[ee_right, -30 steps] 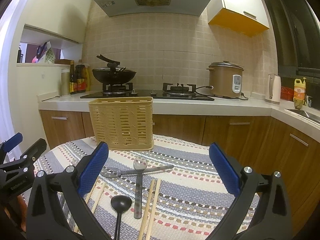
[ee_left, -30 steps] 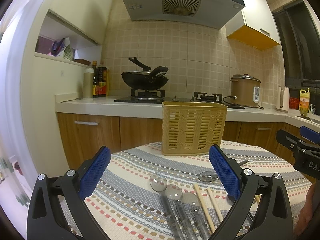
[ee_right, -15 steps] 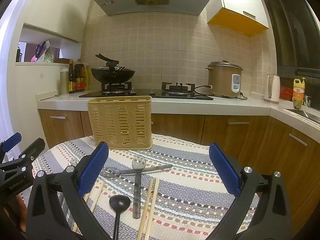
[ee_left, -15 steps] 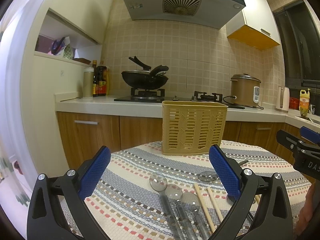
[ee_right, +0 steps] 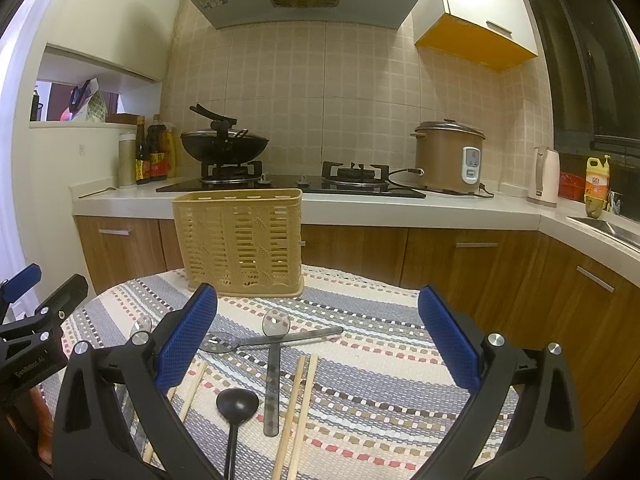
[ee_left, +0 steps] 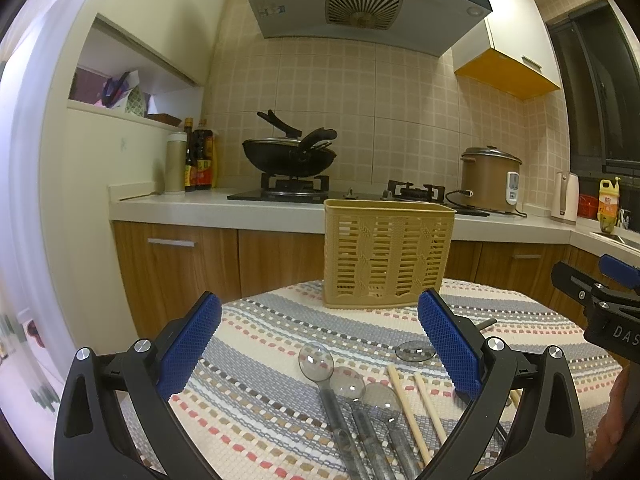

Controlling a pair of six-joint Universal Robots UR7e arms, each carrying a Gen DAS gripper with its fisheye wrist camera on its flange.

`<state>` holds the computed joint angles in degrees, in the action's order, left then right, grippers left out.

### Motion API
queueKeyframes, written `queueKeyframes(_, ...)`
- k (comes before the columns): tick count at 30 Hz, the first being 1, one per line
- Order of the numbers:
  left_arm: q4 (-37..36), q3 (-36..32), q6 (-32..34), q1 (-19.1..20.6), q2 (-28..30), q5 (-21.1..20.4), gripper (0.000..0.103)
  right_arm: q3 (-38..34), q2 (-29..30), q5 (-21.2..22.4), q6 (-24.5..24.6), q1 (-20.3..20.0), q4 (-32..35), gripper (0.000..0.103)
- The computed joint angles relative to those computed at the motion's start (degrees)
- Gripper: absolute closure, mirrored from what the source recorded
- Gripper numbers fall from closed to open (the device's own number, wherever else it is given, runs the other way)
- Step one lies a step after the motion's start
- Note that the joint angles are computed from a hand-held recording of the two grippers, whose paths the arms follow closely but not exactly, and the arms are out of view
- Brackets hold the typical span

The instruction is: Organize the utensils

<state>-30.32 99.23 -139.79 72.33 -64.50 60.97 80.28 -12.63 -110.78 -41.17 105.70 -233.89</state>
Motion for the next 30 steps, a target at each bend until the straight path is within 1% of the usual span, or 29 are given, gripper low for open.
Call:
queueKeyframes(14,1.7,-1.0,-1.1,0.0,0.2,-1.2,0.007,-1.1,0.5,-1.3,0.2,0.1,-0.1,0.007)
queueKeyframes(16,3.7,-2.0,-2.2,0.0,0.3,-2.2,0.007,-1.0,0.2,-1.6,1.1,0.0,0.5,0.007)
queueKeyframes(18,7.2,-4.0,-4.5,0.2,0.6,-4.1,0.008,-0.3,-0.6,-1.0,2.8,-0.5,2.0,0.007)
queueKeyframes(20,12.9,-7.0,-7.3,0.7,0.9,-5.0,0.008,0.8,-1.9,0.2,4.3,-1.1,4.3,0.007)
queueKeyframes(22,19.7,-10.7,-10.8,1.6,1.2,-4.8,0.009,0.3,-2.3,-1.1,3.2,-1.0,6.4,0.007)
queueKeyframes(23,25.7,-14.2,-13.7,2.2,2.1,-4.5,0.010,0.0,-2.5,-1.4,2.7,-0.9,7.3,0.007)
queueKeyframes(25,36.9,-20.8,-18.7,3.1,4.1,-3.3,0.016,-0.4,-3.3,-1.4,1.9,-1.0,10.8,0.007)
queueKeyframes(26,42.9,-24.8,-21.2,3.6,5.9,-2.6,0.018,-1.0,-3.7,-1.7,1.0,-0.9,13.6,0.007)
queueKeyframes(27,46.9,-27.5,-22.5,4.0,7.2,-2.1,0.022,-1.5,-3.8,-2.0,-0.1,-0.8,15.3,0.007)
queueKeyframes(29,58.2,-35.6,-26.1,4.8,11.5,-0.8,0.028,-3.0,-4.7,-1.8,-3.5,-0.9,22.9,0.007)
queueKeyframes(30,63.7,-39.7,-28.1,5.1,13.8,-0.4,0.033,-3.9,-5.4,-1.0,-5.8,-1.0,28.4,0.007)
